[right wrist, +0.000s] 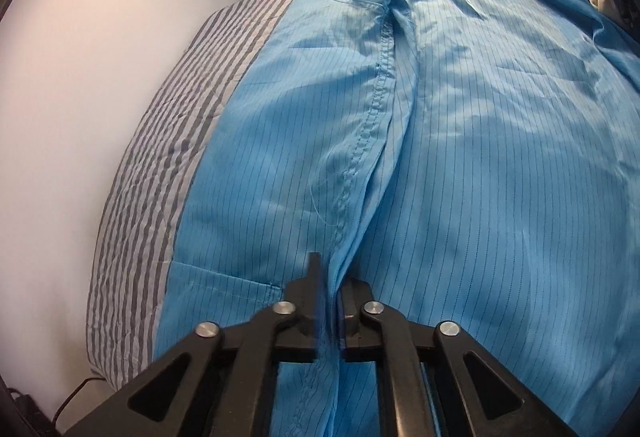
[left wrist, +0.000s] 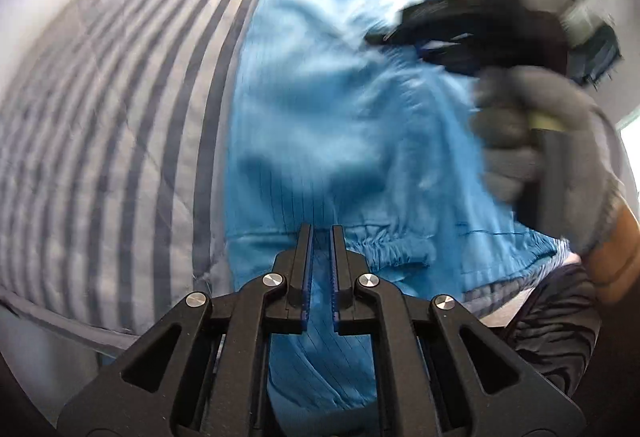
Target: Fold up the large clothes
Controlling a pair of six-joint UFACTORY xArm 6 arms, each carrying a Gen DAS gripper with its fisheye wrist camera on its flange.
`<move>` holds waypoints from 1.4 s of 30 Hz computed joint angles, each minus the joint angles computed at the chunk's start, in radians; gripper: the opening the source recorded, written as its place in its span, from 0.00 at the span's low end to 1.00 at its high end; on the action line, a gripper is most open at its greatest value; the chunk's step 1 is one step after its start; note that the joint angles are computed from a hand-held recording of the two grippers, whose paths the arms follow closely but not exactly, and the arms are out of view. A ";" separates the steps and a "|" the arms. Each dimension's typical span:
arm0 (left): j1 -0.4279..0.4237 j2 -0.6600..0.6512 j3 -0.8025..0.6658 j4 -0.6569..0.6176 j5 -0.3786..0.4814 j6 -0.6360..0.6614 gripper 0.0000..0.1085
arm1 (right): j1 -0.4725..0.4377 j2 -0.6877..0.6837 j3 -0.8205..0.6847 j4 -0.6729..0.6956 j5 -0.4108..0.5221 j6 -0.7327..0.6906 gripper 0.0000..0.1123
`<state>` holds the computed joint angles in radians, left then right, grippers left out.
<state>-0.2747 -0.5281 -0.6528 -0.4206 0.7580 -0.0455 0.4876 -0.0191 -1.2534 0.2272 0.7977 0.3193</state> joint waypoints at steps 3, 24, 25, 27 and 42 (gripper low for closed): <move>0.015 0.001 0.008 -0.027 -0.009 0.017 0.03 | 0.013 -0.063 0.036 -0.042 -0.021 -0.027 0.27; -0.213 0.064 -0.292 0.338 -0.158 -0.183 0.49 | -0.313 -0.796 0.433 -0.215 0.157 -0.116 0.62; -0.223 0.090 -0.315 0.322 -0.163 -0.174 0.49 | -0.352 -0.818 0.439 -0.205 0.175 -0.142 0.62; -0.244 0.147 -0.365 0.302 -0.167 -0.166 0.49 | -0.445 -0.868 0.456 -0.183 0.206 -0.191 0.62; -0.311 0.383 -0.527 0.136 -0.203 -0.133 0.49 | -1.229 -0.875 0.490 0.147 0.389 -0.518 0.62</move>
